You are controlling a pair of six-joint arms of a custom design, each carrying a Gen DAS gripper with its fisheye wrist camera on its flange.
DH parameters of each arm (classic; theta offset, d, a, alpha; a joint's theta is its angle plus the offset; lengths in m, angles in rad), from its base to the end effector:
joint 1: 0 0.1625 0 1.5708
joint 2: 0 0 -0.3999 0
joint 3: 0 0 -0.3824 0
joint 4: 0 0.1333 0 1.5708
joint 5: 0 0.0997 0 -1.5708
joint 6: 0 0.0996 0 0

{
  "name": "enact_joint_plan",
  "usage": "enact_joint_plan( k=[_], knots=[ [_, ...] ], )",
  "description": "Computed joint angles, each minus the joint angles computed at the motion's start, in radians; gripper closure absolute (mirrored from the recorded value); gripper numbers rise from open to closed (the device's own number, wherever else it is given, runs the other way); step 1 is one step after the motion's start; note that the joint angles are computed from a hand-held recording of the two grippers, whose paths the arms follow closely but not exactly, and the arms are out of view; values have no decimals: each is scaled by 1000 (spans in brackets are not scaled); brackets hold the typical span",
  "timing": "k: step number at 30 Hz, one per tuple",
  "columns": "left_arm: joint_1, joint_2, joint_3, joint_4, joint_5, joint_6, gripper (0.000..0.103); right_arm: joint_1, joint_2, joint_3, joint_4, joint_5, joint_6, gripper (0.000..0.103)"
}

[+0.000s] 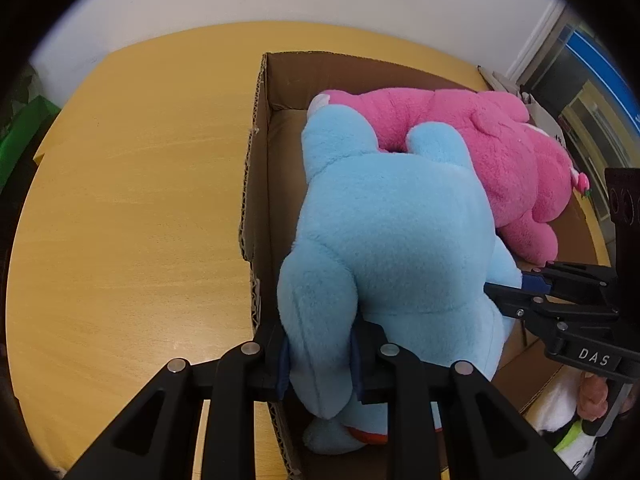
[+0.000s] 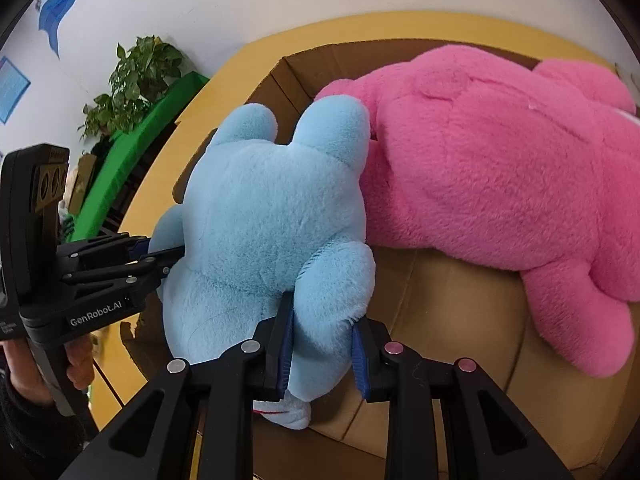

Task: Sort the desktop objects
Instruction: 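Lower the light-blue plush into the box beside the pink plush, open both grippers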

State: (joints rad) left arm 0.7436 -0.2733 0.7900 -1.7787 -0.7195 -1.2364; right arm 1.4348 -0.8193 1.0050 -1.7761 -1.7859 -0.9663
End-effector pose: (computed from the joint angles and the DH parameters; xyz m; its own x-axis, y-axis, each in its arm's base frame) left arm -0.4424 -0.6898 -0.0113 -0.7536 -0.3992 -0.5223 -0.0323 0.8160 -0.5771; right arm 0.0093 -0.7587 0.2888 -0.6613 -0.7374 0.1374 -0.7189 0.6754 0.1645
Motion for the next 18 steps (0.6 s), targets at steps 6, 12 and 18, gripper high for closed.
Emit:
enact_joint_plan(
  k=[6,12,18],
  knots=[
    [-41,-85,166,-137,43,-33,72,-19,-21,1,-12,3,-49,54],
    [-172,-164,370,-271,180,-152,26,-78,-168,44,54,260,-142,4],
    [-261,-129,389,-334,192,-232,24,-145,-343,106,218,524,-252,0]
  ],
)
